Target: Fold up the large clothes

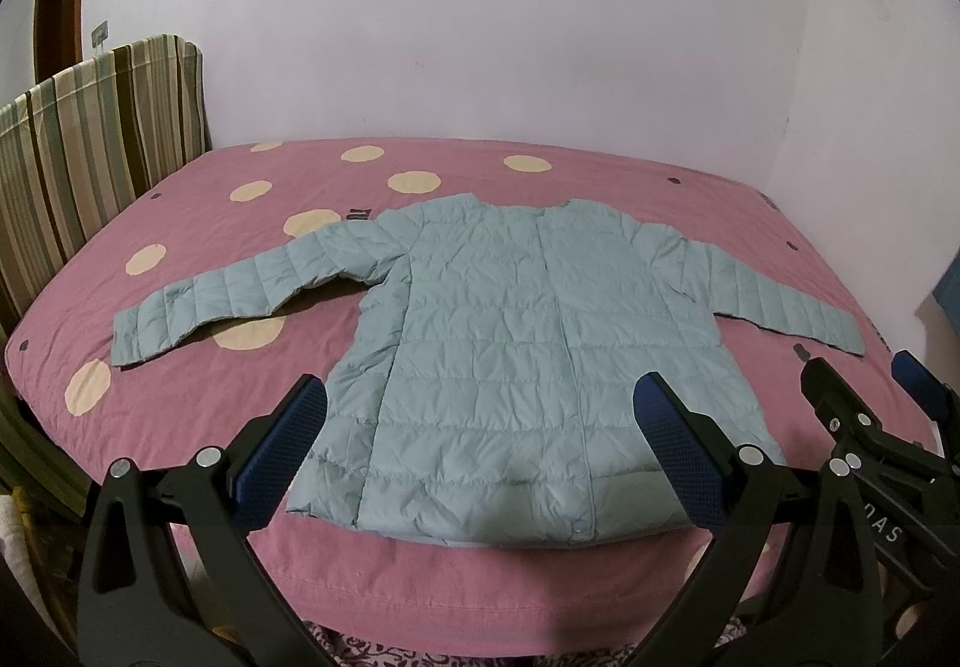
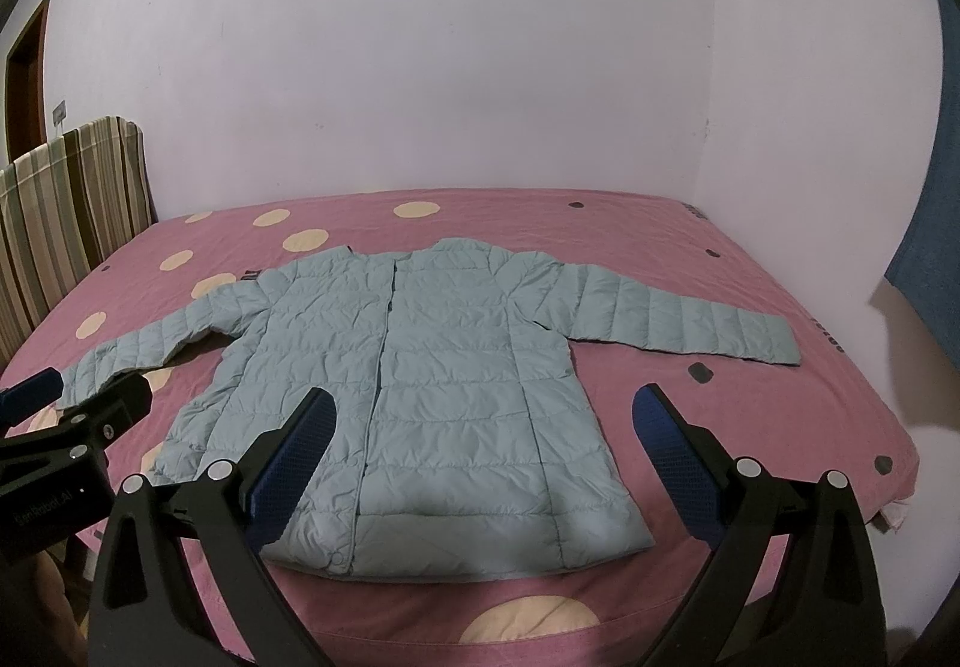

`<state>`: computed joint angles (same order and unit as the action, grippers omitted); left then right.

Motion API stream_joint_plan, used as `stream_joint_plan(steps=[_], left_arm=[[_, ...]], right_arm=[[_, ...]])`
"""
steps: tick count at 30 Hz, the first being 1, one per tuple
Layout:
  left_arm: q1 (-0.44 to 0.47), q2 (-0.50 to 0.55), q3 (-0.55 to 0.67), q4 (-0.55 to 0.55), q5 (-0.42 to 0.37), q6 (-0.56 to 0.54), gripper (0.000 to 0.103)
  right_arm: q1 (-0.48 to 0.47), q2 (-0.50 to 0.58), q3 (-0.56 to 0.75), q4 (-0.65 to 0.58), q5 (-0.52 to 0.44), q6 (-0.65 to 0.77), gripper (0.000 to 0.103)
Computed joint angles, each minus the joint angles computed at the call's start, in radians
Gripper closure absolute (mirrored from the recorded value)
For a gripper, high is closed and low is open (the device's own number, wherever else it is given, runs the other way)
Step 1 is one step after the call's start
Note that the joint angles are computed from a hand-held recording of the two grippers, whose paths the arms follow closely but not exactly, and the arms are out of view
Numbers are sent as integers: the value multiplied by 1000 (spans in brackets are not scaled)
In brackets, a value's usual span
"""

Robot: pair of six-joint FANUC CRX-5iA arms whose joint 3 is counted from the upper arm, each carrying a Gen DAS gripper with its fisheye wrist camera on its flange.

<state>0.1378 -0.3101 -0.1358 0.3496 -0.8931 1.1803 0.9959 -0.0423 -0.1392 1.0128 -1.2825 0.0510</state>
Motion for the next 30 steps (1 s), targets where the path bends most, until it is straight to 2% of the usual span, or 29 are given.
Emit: stream_joint_plan(steps=[28, 30], left_arm=[[-1, 4, 7, -6, -9, 5, 2], [9, -4, -19, 8, 4, -13, 2]], right_arm=[[1, 0, -4, 1, 0, 0, 5], [1, -1, -3, -1, 0, 0, 5]])
